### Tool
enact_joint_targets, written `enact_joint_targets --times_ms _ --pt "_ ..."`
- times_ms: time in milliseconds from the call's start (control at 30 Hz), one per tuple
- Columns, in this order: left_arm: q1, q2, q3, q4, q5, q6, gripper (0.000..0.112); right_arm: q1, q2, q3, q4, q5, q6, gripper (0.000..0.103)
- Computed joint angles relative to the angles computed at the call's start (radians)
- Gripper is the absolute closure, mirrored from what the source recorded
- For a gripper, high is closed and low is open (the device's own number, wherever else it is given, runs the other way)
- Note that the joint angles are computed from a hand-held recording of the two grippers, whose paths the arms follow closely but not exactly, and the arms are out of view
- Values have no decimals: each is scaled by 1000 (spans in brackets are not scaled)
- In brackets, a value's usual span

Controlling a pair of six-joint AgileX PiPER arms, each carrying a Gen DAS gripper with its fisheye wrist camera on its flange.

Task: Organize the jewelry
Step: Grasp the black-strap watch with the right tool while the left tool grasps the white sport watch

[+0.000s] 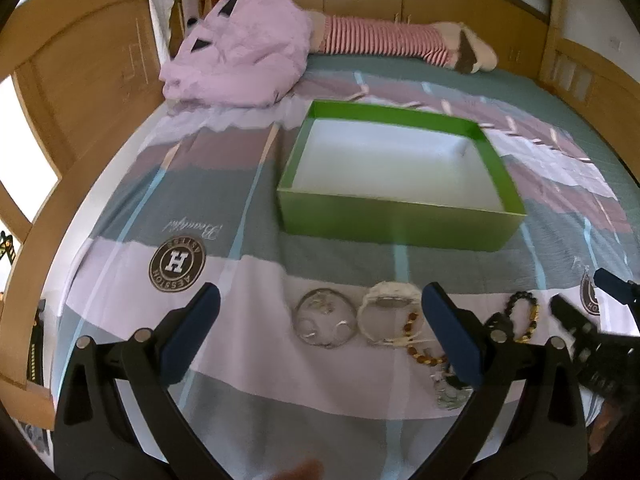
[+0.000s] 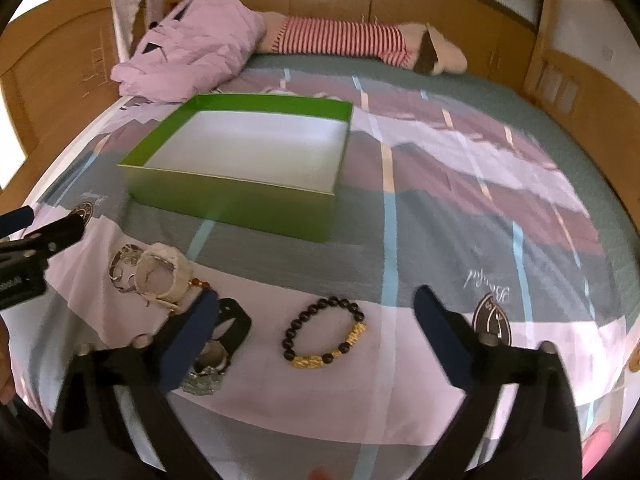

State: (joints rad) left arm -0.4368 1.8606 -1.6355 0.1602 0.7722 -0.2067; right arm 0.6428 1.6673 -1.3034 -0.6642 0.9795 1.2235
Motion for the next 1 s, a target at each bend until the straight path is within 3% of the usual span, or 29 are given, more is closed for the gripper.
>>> enact_joint_targets --times_ms 33,67,100,133,267,333,367,400,500,600,633,667,700,800,867,1000 --pt "23 26 -38 -42 43 29 34 -14 -4 4 18 -6 -13 22" --pt "39 44 -64 -77 73 53 61 -26 -8 11 30 -10 -17 33" --pt "60 69 -97 -118 112 74 81 -41 -22 32 50 -32 -16 52" --pt "86 97 -131 -165 158 91 85 -57 -29 41 88 -55 -37 60" --pt "105 125 -144 -175 166 72 86 -114 -36 67 306 -193 -216 62" --pt "85 117 -123 -131 133 43 73 -97 -21 60 319 -222 -237 61" --pt "79 111 -109 -127 113 38 52 -83 -8 49 303 -219 -231 52" --pt "73 106 -96 -122 90 34 45 -71 8 34 294 -215 -232 44" --pt "42 101 -67 -82 33 15 43 -63 48 6 314 -222 -260 42" --pt "22 146 -104 -92 62 50 43 -64 106 -41 304 -186 -269 42" --pt "14 170 -127 -95 85 61 43 -65 121 -52 313 -178 -277 46" --pt "10 183 -136 -98 95 65 48 -67 129 -54 318 -181 -282 67" --pt "8 198 -147 -102 105 69 61 -74 129 -45 341 -195 -296 81" --pt "9 244 -190 -119 154 77 89 -77 84 2 319 -231 -252 93" --pt "14 263 -212 -143 179 96 92 -69 67 5 247 -198 -200 99" --pt "7 270 -218 -151 174 108 101 -94 6 47 191 -186 -145 99"
